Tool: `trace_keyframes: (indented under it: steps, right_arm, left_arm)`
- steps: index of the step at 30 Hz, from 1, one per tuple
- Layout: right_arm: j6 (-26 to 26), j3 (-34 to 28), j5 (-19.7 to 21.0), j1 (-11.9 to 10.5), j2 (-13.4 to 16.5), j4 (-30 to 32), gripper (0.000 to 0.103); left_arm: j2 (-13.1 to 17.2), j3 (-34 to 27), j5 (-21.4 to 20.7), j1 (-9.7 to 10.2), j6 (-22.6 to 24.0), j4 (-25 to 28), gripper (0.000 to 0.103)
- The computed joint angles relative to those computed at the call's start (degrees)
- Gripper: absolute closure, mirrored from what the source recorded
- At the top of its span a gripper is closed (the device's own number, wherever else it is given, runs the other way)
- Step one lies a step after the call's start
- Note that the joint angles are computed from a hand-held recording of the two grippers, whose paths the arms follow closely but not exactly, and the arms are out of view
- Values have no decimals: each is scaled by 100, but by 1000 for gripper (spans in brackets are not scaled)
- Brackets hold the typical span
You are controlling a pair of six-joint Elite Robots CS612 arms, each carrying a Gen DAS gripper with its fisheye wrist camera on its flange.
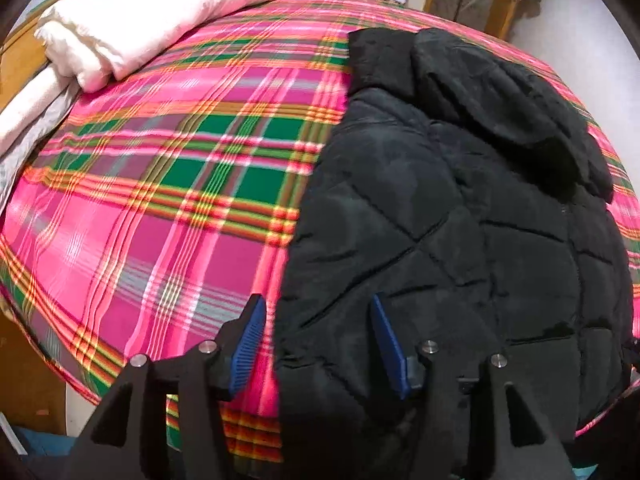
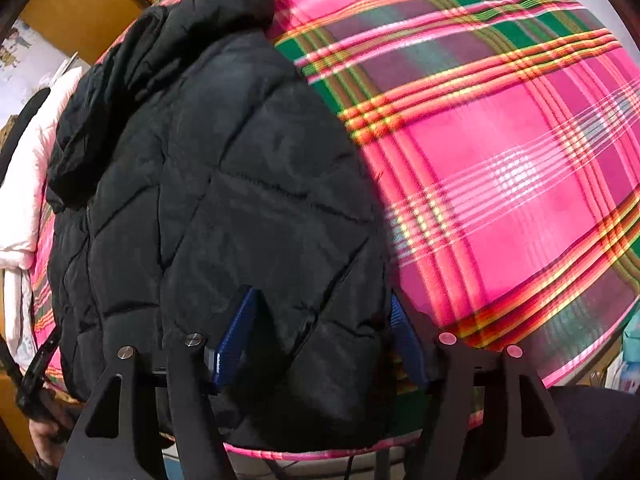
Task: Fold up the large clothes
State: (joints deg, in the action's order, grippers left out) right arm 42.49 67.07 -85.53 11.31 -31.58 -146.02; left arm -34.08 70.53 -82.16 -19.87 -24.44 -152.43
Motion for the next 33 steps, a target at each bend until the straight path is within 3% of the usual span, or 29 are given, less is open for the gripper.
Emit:
trace_keyframes:
  steps: [3,6,10,11,14,15,17,22,26,33]
  right_arm:
    - [-58,-31,19,10,3,99,37]
    - [-44,-78,124,4,20,259,37]
    - [-185,-199,160,13,62,486,37]
    - [-238,-207,190,14,61,498,40]
    - [-329,-211,202,34,48,389,68]
    - [-338,-187,222,38,28,317,77]
    - [-279,-96,343,24,-23,82,84]
    - [-115,307,769,-64,-233,-899,90]
    - [-213,419,890,-112,-346,-1372,91]
    - [-142,396,1091,-294,-382,-2086,92]
  left_arm:
    - [19,-6,-180,53,-272,174,39]
    - [35,12,-511,105,-510,264,38]
    - [43,-2,-609,93,-504,394,39]
    - [43,-11,-613,85,-446,422,48]
    - [39,-12,-758,74,-200,354,65]
    - [28,6,-783,67,-112,290,75]
    - [-17,83,-869,75,-115,94,85]
    - [-169,334,-1344,171,-368,-807,89]
    - [-260,391,-1661,230,-468,-1516,91]
    - [-236,56,-1833,317,-584,-1972,92]
